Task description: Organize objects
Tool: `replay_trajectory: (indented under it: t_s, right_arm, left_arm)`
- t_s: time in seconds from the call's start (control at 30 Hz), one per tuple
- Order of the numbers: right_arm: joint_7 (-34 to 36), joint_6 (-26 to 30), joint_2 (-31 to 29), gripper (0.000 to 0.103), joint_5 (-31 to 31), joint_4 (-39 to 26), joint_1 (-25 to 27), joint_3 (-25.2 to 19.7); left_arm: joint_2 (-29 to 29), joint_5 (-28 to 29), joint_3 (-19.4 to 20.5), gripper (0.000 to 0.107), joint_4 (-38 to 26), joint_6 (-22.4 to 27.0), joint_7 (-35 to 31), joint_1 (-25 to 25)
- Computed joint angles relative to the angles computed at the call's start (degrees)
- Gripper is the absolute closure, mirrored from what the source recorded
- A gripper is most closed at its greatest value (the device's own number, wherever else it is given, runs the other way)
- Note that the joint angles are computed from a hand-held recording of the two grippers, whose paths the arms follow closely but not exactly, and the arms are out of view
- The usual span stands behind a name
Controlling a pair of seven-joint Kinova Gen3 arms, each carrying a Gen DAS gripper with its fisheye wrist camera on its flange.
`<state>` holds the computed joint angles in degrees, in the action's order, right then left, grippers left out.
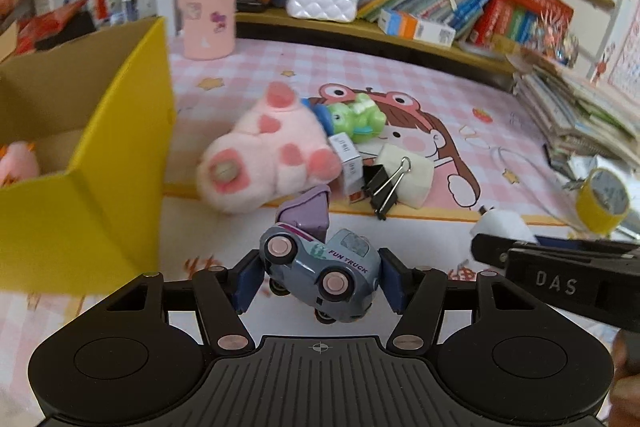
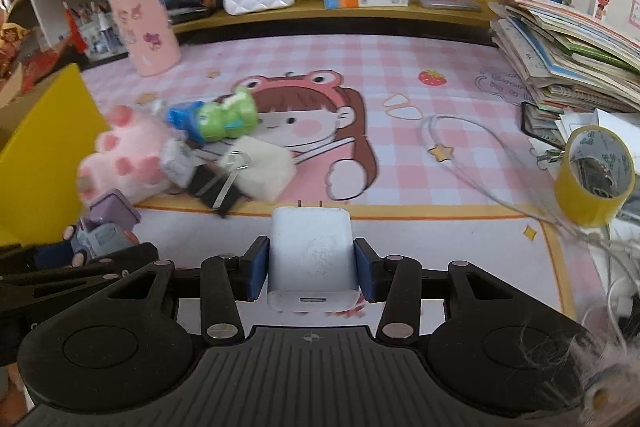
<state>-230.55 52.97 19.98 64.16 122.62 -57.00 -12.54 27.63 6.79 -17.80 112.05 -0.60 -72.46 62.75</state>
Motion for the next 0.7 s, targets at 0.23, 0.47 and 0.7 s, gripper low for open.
replay_trajectory:
  t_s: [0.23,0.47,0.7]
  right_arm:
    - [2.5,1.9,2.0,0.062,-1.1,-4.8,-3.5,-1.0]
    - [7.7,4.0,5.2,0.062,-2.7,-11.7,-7.6,0.1]
    - [12.5,6.3,8.6,0.062,-4.8,-19.5,-11.5,1.7]
  left_arm:
    - [-4.7,3.1,-0.6,0.047,7.4,-4.3,-2.4,-0.4]
    - [-9.5,7.0,0.3,0.047,14.8,-7.5,-6.9,-3.8]
    - [-14.9,8.5,4.5,0.047,22.0,-11.0,-10.8,-11.4]
